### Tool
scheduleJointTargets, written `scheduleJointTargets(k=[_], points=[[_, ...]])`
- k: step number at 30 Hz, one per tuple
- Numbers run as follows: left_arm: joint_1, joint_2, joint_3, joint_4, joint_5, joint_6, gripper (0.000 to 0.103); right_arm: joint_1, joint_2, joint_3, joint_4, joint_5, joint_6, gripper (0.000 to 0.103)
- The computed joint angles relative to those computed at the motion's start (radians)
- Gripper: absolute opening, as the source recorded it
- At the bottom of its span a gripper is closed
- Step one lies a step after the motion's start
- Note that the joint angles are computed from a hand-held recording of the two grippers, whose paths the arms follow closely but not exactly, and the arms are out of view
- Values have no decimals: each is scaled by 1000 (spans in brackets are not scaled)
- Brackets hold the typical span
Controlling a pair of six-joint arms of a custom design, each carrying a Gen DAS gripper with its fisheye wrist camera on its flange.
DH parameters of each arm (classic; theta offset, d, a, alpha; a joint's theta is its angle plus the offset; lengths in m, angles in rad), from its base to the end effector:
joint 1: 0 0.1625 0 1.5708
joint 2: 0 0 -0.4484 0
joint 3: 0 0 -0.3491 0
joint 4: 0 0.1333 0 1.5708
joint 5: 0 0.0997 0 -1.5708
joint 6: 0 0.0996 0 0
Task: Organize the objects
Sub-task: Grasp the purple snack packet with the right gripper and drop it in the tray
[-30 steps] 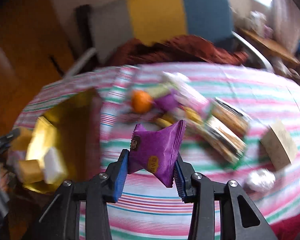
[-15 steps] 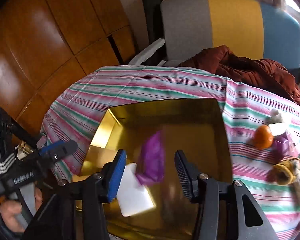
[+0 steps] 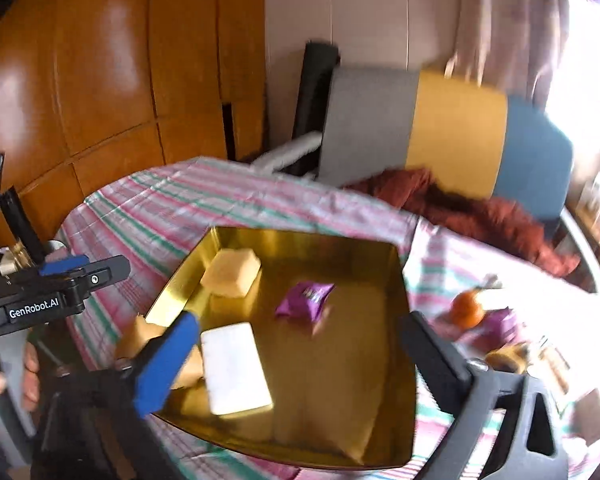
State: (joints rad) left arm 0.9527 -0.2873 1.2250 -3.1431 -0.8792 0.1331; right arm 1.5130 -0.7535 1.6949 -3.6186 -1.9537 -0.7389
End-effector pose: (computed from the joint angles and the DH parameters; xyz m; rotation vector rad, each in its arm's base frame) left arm -0.2814 -0.7353 0.0054 0.6274 2.3793 -0.9904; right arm 0.0578 -0.6642 0.2348 0.4787 -2.1266 1.0692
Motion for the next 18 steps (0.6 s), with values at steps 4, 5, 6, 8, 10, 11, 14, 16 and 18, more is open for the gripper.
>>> scheduleJointTargets(k=[4,5,6,8,10,11,14,16,18], points=[[-9,-9,22,-2,-4,-24,82,1,-7,12,20,-23,27,103],[-12,-9,25,2,4,-20,80,-8,-25,22,72,2,60,103],[-16,-9,29,1,6,-16,78,-16,-40,33,100,25,93,103],[-24,-9,44,-18,12,2,77,-26,-50,53,86,40,108,103],[-36,-2,53,-41,37,31,77,-31,-50,74,42,39,92,103],[-42,0,57,-46,43,48,77,-31,-48,82,21,28,86,103],[-52,4,64,-44,36,65,77,-46,-62,108,6,30,110,103],[-60,7,67,-38,35,75,78,-58,-71,121,2,34,127,103],[-67,10,68,-25,27,82,78,-68,-81,132,-4,37,140,103]])
